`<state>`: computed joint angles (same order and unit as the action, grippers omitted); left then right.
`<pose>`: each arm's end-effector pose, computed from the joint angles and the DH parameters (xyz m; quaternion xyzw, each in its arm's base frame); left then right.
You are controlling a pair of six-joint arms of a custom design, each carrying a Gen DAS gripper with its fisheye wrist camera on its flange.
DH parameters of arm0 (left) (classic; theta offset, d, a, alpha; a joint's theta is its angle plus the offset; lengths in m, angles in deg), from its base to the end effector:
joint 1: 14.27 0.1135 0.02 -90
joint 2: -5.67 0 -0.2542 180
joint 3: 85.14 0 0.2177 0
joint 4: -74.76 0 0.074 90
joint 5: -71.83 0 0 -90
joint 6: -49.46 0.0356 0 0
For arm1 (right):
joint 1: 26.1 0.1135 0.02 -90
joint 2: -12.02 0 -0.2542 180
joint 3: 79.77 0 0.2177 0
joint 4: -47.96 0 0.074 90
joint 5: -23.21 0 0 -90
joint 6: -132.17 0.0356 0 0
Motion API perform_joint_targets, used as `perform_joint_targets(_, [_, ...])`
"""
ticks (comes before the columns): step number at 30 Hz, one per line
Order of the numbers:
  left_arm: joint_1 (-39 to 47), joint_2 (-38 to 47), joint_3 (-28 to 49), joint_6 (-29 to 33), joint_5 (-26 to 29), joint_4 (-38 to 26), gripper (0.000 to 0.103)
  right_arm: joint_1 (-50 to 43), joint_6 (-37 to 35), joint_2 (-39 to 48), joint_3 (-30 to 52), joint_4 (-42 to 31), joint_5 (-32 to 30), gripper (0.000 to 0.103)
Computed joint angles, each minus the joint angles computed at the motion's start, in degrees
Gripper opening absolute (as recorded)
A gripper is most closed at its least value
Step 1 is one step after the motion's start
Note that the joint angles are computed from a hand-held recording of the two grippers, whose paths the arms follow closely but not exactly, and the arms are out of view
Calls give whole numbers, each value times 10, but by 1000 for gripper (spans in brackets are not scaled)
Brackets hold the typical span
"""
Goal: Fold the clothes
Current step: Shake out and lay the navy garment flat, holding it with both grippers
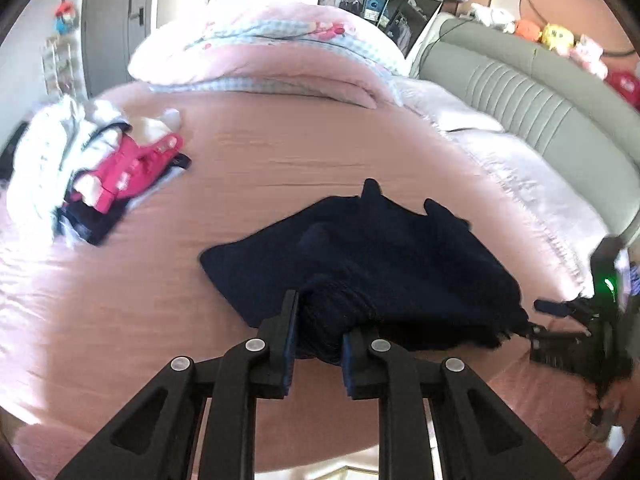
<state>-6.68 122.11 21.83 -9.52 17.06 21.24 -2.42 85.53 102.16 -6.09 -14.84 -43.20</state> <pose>0.3940 0.0318 0.2135 0.2574 0.8931 -0.2041 0.3073 0.2340 0.0871 0.2013 0.1854 0.9570 -0.1191 0.1888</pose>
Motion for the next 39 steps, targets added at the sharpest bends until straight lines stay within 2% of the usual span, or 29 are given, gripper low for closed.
perform_joint_targets(2, [-2,-7,-24,6,8,13,16,-35,1,-48,-32,8,-25,54])
perform_joint_targets(5, [-6,-15,-53,11,10,32,16,31,-28,-75,1,-7,40,56])
perform_joint_targets(9, [7,-51,-87,12,38,23,16,83,-78,-73,47,30,35,56])
perform_joint_targets(14, [25,-56,-79,-2,77,5,16,144,-124,44,143,-4,68,56])
perform_joint_targets(19, [34,-64,-81,-1,102,-7,16,132,-199,74,128,109,48,56])
perform_joint_targets(21, [34,-65,-81,-5,103,-10,16,125,-218,112,143,130,58,56])
perform_joint_targets(22, [34,-67,-84,-4,101,-8,16,120,-217,123,151,129,64,52])
perform_joint_targets(23, [34,-69,-89,0,96,-6,16,113,-208,131,159,121,70,42])
perform_joint_targets(24, [31,-72,-96,5,87,-2,16,102,-187,135,167,105,78,21])
perform_joint_targets(25, [28,-76,-107,9,74,6,16,91,-167,139,176,88,85,16])
perform_joint_targets(27, [19,-74,-119,17,54,8,17,66,-138,125,175,72,92,14])
perform_joint_targets(30, [-10,-69,-141,37,10,11,19,47,-138,93,160,58,136,13])
perform_joint_targets(36, [-68,-87,-216,74,-81,52,21,66,-79,35,111,9,184,13])
perform_joint_targets(39, [-80,-95,-243,69,-122,83,31,67,-69,43,83,25,182,13])
